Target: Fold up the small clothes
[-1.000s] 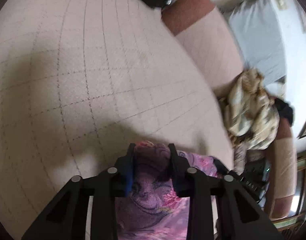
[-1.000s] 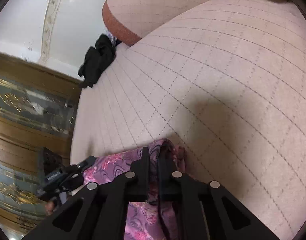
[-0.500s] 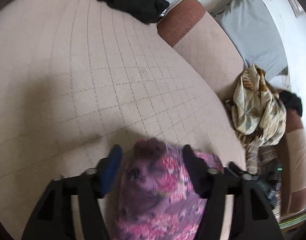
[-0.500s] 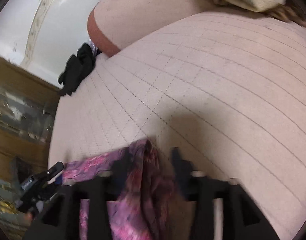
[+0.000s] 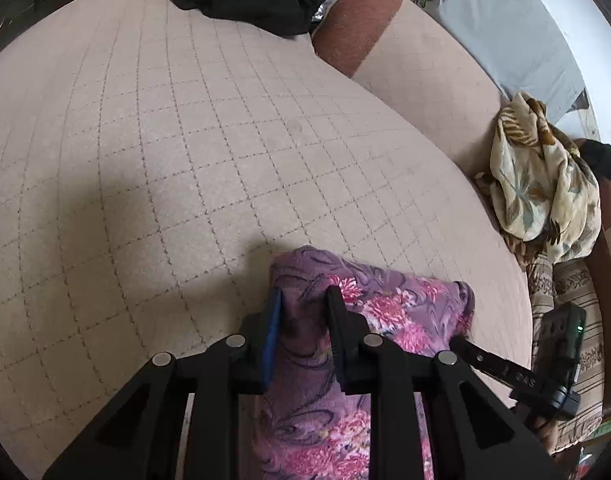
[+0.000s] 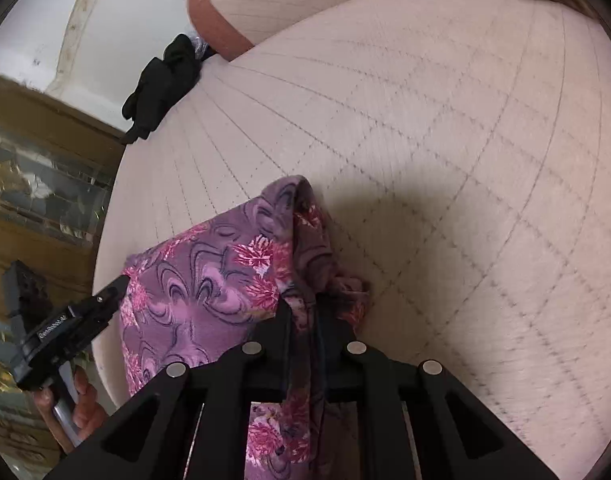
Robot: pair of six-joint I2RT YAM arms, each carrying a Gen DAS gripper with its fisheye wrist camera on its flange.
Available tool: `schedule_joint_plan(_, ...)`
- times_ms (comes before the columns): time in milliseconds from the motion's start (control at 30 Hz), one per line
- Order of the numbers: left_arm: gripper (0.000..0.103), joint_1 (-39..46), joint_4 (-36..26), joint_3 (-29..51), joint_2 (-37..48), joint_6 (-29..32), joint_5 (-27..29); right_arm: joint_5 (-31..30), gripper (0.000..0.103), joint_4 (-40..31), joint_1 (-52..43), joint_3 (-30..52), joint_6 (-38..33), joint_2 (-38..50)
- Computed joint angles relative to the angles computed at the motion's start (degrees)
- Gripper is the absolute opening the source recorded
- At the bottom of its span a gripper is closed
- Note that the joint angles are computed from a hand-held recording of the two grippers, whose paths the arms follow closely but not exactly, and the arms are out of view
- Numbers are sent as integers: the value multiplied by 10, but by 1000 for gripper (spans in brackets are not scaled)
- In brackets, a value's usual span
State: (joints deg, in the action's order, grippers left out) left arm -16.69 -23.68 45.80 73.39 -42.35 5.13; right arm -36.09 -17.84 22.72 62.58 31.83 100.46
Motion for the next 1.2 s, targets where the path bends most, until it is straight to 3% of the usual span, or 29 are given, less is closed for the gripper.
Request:
schedule_joint_plan(33,31,-4,-3,-3,-8,4,-4,3,12,-20,0,9,-17,-5)
schedule_joint_plan(100,51,-26,-34,-3,-30,11,-43,12,19,-55,-3,11,-35,-35)
schedule_joint_plan(133,54,-41,-52,-8,-50,9,-66,13,32,-56,-5,-10,-30,-67)
schedule_joint_plan(167,56,-61,-71,-18,-77,-1,-89,4,58,-34,-9,-54,-18,-111)
schedule_joint_plan(233,61,-105,-99,-50,-133,-26,-110,-11,88,17,-13,-152,9,-198)
schedule_joint_plan(300,61,-157,-124,-95,-194,-65,-112,-26,86,21,-10,-254,16,-292)
schedule_joint_plan(400,61,-293,-172,-163,-296,-196,-149,-70,70,2,-38,-384,70,-455)
schedule_joint_plan(500,61,-461,-221,-178,-337,-343,-227,-77,60,-66,-21,-426,111,-593)
schedule_joint_plan(567,61,-531,-236,-177,-320,-408,-258,-24,56,-75,59,-435,159,-636)
schedule_joint_plan(633,49,-569,-252,-155,-263,-436,-288,91,49,-85,170,-414,180,-618)
schedule_joint_plan(700,16,-576,-235,-145,-233,-403,-285,198,36,-125,247,-365,163,-574)
schedule_joint_plan(767,10,-591,-258,-130,-229,-409,-295,244,15,-154,277,-347,161,-559)
schedule_joint_plan(833,9,-631,-293,-131,-293,-468,-330,241,8,-174,266,-351,169,-587)
schedule_joint_plan(867,9,-678,-327,-130,-325,-526,-371,245,8,-184,266,-352,182,-612)
schedule_joint_plan(933,4,-711,-367,-137,-322,-599,-373,276,8,-212,298,-355,220,-677)
schedule_joint_plan(1033,7,-651,-327,-181,-344,-574,-293,271,9,-187,346,-400,279,-698)
schedule_joint_plan(1100,11,-688,-367,-155,-347,-606,-325,255,12,-169,336,-397,269,-660)
schedule_joint_plan(1133,11,-733,-394,-138,-339,-646,-360,256,22,-186,335,-390,265,-673)
schedule_joint_plan(1167,20,-767,-414,-127,-330,-679,-386,268,43,-201,333,-385,265,-701)
schedule_joint_plan(1200,41,-798,-432,-116,-318,-712,-405,287,54,-214,339,-383,272,-724)
